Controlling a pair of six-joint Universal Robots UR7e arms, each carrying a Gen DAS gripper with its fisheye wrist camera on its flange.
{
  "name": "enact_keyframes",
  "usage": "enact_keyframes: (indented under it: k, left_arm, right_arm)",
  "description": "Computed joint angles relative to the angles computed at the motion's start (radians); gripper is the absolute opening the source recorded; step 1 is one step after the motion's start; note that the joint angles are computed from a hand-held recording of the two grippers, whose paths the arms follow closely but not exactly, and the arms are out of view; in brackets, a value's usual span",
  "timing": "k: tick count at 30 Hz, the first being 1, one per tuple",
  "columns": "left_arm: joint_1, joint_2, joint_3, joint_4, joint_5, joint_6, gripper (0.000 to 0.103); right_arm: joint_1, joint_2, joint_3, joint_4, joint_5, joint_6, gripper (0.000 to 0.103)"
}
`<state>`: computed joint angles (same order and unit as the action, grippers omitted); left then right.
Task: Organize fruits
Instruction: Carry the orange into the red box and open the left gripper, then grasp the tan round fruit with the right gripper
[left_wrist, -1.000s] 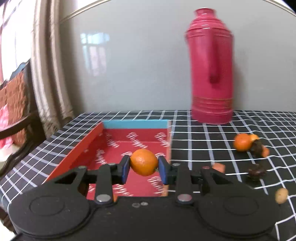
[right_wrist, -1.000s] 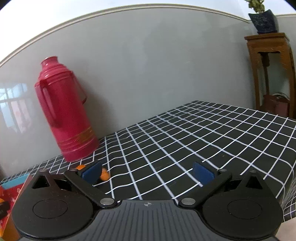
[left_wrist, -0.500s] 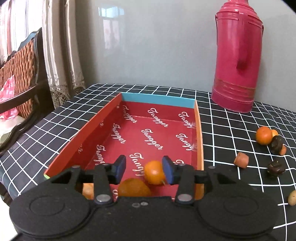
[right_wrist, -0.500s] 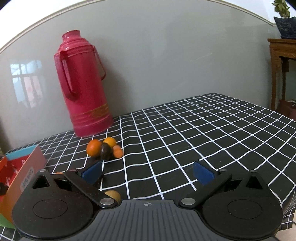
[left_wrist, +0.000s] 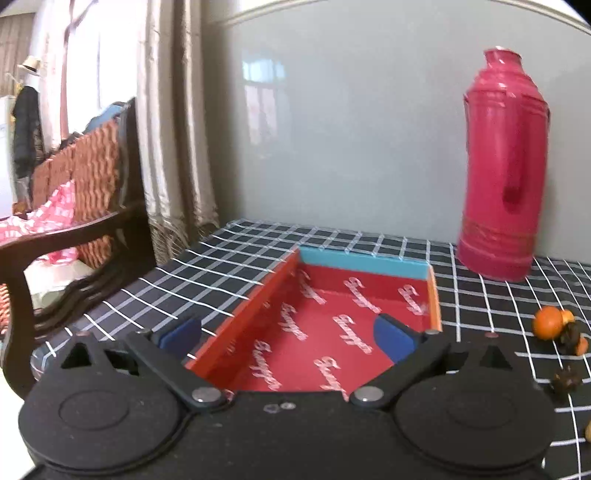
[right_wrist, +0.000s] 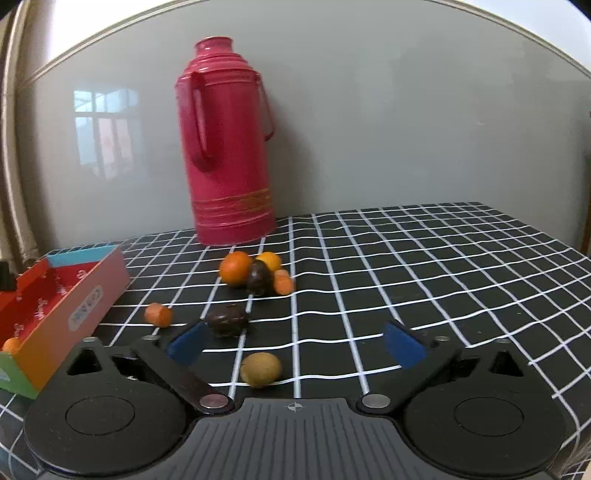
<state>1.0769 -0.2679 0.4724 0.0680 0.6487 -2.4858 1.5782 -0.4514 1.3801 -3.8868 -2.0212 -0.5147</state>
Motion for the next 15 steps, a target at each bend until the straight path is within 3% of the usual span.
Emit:
enact_keyframes:
  k: [1, 3, 11, 13, 15]
  left_arm:
    - [0.001, -0.006, 0.007, -0.010, -0.002, 0.002, 0.094]
    - [0.004, -0.008, -0.001, 0.002, -0.003, -0.011, 0.094]
    - [0.015, -0.017, -0.027, 0.033, -0.020, -0.054, 0.094]
    - [0.017, -0.028, -0.010, 0.019, -0.027, -0.054, 0.094]
    - [0.019, -0.032, -0.010, 0.016, -0.034, -0.057, 0.095]
  right_arm:
    - [-0.001, -0.007, 0.004, 0.030, 0.007, 0.008, 0.064]
    - [-0.003, -0.013, 0.002, 0.092, 0.004, 0.035, 0.063]
    - [-0.002, 0.006, -0.033, 0.157, -0.009, 0.044, 0.060]
    - [-0.002, 0.010, -0.044, 0.187, -0.012, 0.043, 0.035]
    - [-0.001, 0.016, -0.058, 0.211, -0.023, 0.044, 0.028]
